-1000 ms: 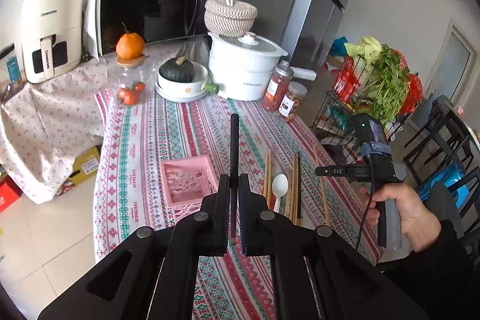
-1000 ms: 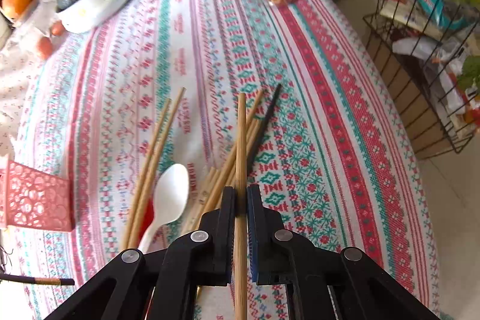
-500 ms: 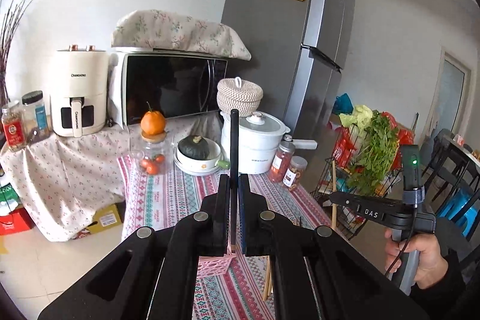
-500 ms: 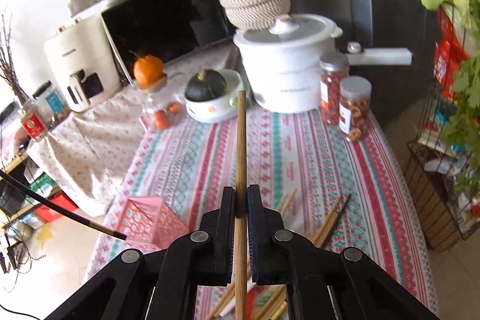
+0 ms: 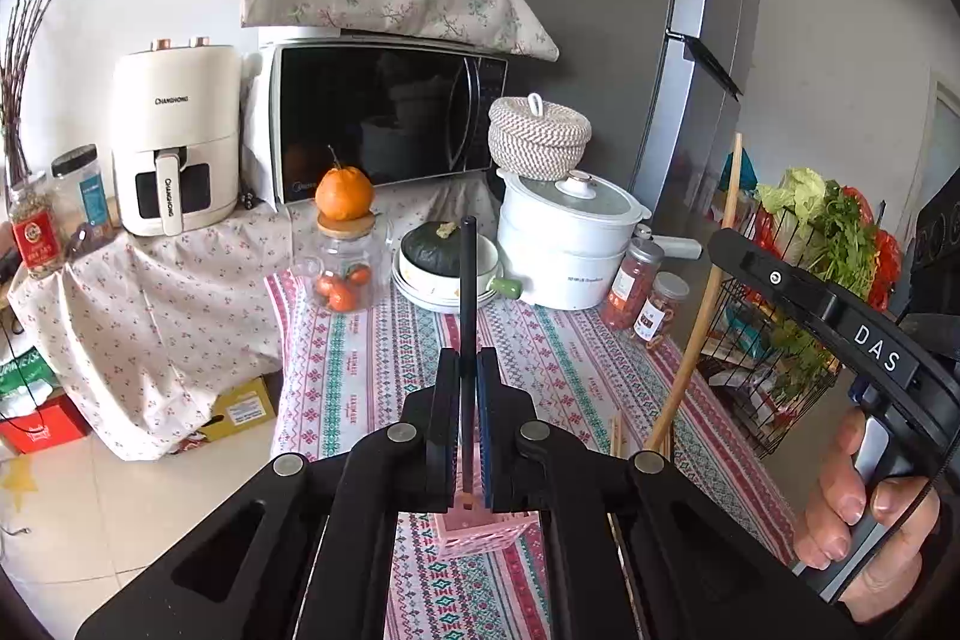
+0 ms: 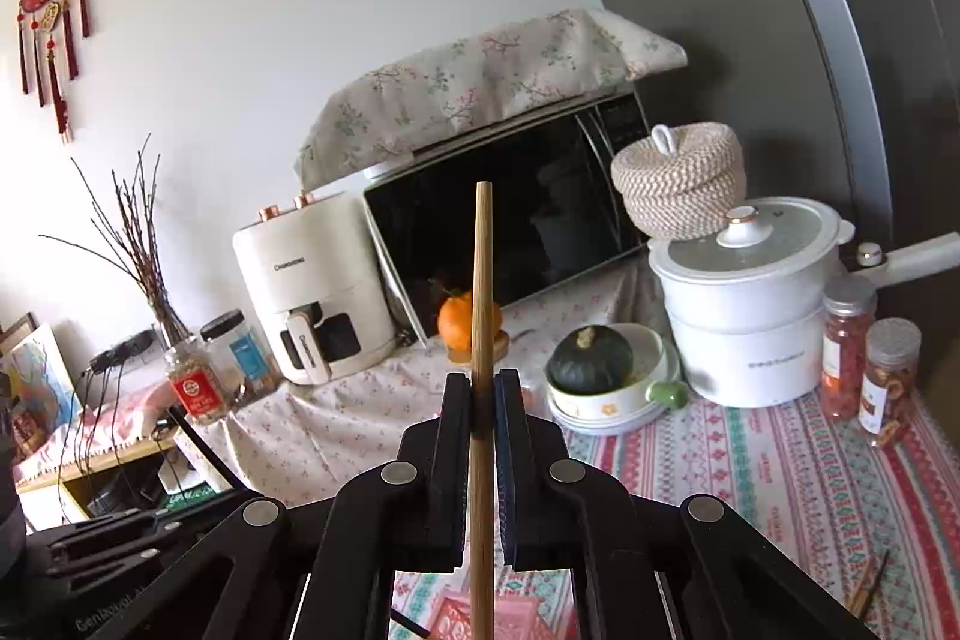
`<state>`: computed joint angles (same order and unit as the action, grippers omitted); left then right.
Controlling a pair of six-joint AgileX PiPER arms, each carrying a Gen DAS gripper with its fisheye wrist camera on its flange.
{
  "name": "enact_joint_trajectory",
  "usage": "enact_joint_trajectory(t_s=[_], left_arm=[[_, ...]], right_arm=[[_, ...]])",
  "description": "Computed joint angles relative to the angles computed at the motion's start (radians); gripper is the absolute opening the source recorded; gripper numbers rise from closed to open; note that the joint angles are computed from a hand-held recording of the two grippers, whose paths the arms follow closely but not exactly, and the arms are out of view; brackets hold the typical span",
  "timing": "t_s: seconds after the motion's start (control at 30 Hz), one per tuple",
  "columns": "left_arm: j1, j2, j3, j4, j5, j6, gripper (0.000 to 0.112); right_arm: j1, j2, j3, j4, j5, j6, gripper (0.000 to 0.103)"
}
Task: Organize utensils
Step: 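Lift both chopsticks and drop them into the pink basket with both tools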
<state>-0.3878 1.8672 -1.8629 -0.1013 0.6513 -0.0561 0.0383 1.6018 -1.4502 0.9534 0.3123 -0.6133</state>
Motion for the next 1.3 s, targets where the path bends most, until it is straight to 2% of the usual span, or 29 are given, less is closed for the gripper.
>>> enact_joint_trajectory(t_s=[0.13, 0.23, 0.33, 0.43, 0.6, 0.77, 0.83, 0.93, 0.97, 1.03, 1.07, 1.1, 1.23, 1.3], left_arm=[[0.005, 0.075, -0.078, 0.008, 0.055, -0.006, 0.005], [0.013, 0.135, -0.145, -0.002, 0.105, -0.001, 0.005], [0.026, 0.186, -0.2, -0.039, 0.143, 0.015, 0.005], [0.025, 0.217, -0.235, -0.027, 0.16, 0.005, 0.005], [0.027, 0.244, -0.267, -0.048, 0.161, 0.025, 0.005], [0.047, 0.272, -0.285, -0.14, 0.158, 0.081, 0.005], [0.052, 0.268, -0.268, -0.157, 0.135, 0.08, 0.006], [0.048, 0.248, -0.241, -0.138, 0.106, 0.069, 0.008], [0.046, 0.238, -0.23, -0.132, 0.099, 0.07, 0.013], [0.04, 0.213, -0.2, -0.117, 0.081, 0.066, 0.029], [0.037, 0.2, -0.182, -0.107, 0.068, 0.058, 0.043], [0.035, 0.186, -0.162, -0.099, 0.054, 0.051, 0.051], [0.028, 0.153, -0.133, -0.088, 0.067, 0.045, 0.055], [0.024, 0.135, -0.117, -0.088, 0.081, 0.042, 0.062]], right_arm=[[0.049, 0.081, -0.05, -0.001, -0.068, -0.017, 0.006], [0.075, 0.12, -0.055, -0.09, -0.125, 0.077, 0.006], [0.083, 0.163, -0.076, -0.246, -0.151, 0.236, 0.006], [0.084, 0.217, -0.122, -0.37, -0.144, 0.363, 0.006], [0.088, 0.265, -0.149, -0.435, -0.129, 0.414, 0.007], [0.078, 0.286, -0.174, -0.359, -0.056, 0.329, 0.009], [0.074, 0.278, -0.162, -0.335, -0.05, 0.307, 0.01], [0.052, 0.258, -0.157, -0.289, -0.016, 0.275, 0.022], [0.041, 0.248, -0.154, -0.26, -0.002, 0.255, 0.028], [0.021, 0.224, -0.145, -0.233, 0.021, 0.24, 0.033], [0.008, 0.212, -0.141, -0.212, 0.039, 0.225, 0.036], [-0.004, 0.202, -0.142, -0.222, 0.06, 0.239, 0.04], [-0.066, 0.156, -0.136, -0.239, 0.154, 0.264, 0.052], [-0.099, 0.131, -0.127, -0.271, 0.194, 0.285, 0.06]])
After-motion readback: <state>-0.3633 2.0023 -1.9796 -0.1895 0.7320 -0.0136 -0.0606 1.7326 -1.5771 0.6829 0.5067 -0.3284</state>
